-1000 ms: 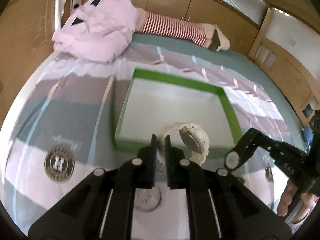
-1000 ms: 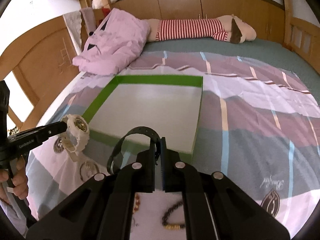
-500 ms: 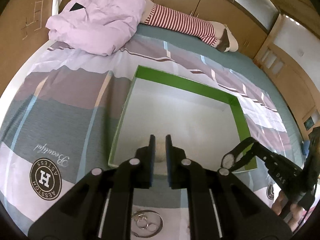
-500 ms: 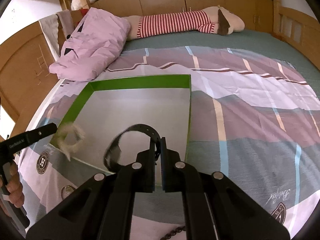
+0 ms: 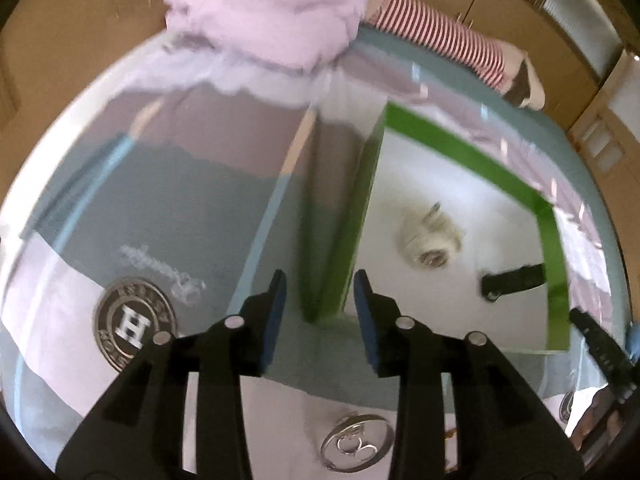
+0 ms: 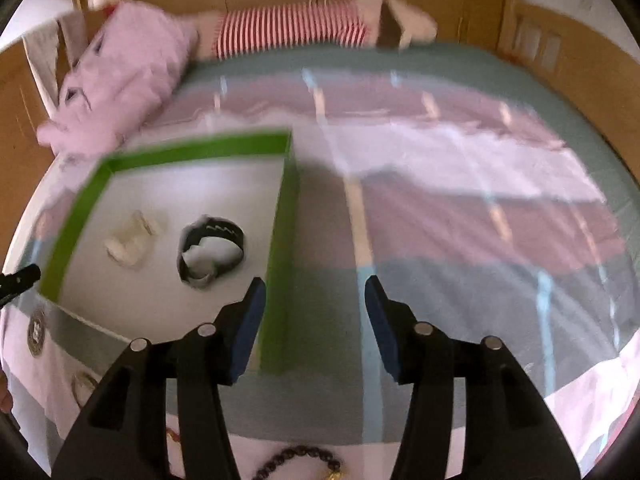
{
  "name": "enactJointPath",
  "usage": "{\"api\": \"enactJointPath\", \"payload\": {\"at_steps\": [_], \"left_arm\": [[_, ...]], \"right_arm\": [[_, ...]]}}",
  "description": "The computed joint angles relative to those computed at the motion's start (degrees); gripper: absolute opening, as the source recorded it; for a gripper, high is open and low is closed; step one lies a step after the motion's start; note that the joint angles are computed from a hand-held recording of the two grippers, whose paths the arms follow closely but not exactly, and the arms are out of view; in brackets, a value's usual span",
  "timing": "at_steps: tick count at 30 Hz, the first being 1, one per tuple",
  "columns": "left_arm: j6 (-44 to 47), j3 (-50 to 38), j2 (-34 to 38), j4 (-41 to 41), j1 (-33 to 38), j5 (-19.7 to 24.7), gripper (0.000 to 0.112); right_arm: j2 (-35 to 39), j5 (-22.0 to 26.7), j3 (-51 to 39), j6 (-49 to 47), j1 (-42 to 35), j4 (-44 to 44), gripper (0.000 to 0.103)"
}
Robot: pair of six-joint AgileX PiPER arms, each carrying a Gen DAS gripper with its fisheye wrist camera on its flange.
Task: Organize jewelry
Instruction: 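Move the right tool to the black bead bracelet while the left tool reaches the silver bangle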
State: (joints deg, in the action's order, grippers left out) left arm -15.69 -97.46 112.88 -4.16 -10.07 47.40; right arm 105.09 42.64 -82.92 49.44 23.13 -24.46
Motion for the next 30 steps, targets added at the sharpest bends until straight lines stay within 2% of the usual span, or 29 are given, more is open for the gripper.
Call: {"api": "enactJointPath", "payload": {"at_steps": [1, 3, 5, 8, 12, 13, 14, 15, 20, 23, 25, 27, 30], "left_arm": [[0.5, 0.8, -0.1, -0.7, 0.0, -1.1, 0.034], [2.0, 1.1, -0.1, -1.5, -0.5, -1.3, 0.034], [4.9, 1.1, -0.3, -4.0, -0.9, -0.9, 0.035], [3.2, 2.0, -0.9, -0.6, -2.8, -1.3, 0.038], [4.6, 2.1, -1.0, -2.0, -2.6, -0.9, 0.039], [4.9, 2.1, -1.1, -2.0, -2.7, -0.6, 0.039], [5.2, 2.3, -1.3, -2.1, -3.1, -0.3, 0.039], [5.5, 2.5, -1.5, -2.3, -3.4, -0.1, 0.039], [9.7, 4.9, -3.1, -6.3, -4.8, 0.4, 0.040], [11.4, 4.7, -3.5, -6.7, -5.3, 1.2, 0.041], [11.5, 6.3, -5.7, -6.2, -5.2, 1.2, 0.043], [9.0, 10.1, -10.2, -1.1, -5.8, 1.2, 0.050], [7.8, 15.2, -14.8, 3.4, -6.8, 1.9, 0.051]], "right_arm": [[-0.7, -1.4, 1.1, 0.9, 0.1, -0.7, 0.049], [-0.9, -2.0, 0.6, -4.1, -0.1, 2.9, 0.025], [-1.1, -1.2, 0.0, -6.4, 0.0, 4.7, 0.024], [-0.1, -0.9, -0.6, -10.2, -0.5, 8.9, 0.024], [1.8, -0.2, -1.4, -10.9, -0.4, 9.0, 0.023], [1.9, 0.2, -1.7, -11.0, -0.3, 8.7, 0.018], [1.9, 0.9, -2.0, -11.2, -0.2, 8.7, 0.009], [2.2, 2.9, -2.9, -10.4, 0.1, 7.5, 0.006], [0.7, 7.2, -2.0, -11.5, -1.9, 9.5, 0.004], [-2.0, 4.9, 1.9, -12.6, -3.6, 11.1, 0.004], [-4.5, 2.0, 5.0, -12.9, -4.1, 11.1, 0.008], [-8.5, 2.1, 7.0, -12.6, -3.7, 11.5, 0.023], [-14.1, 5.1, 8.8, -13.4, -0.4, 8.3, 0.033]]}}
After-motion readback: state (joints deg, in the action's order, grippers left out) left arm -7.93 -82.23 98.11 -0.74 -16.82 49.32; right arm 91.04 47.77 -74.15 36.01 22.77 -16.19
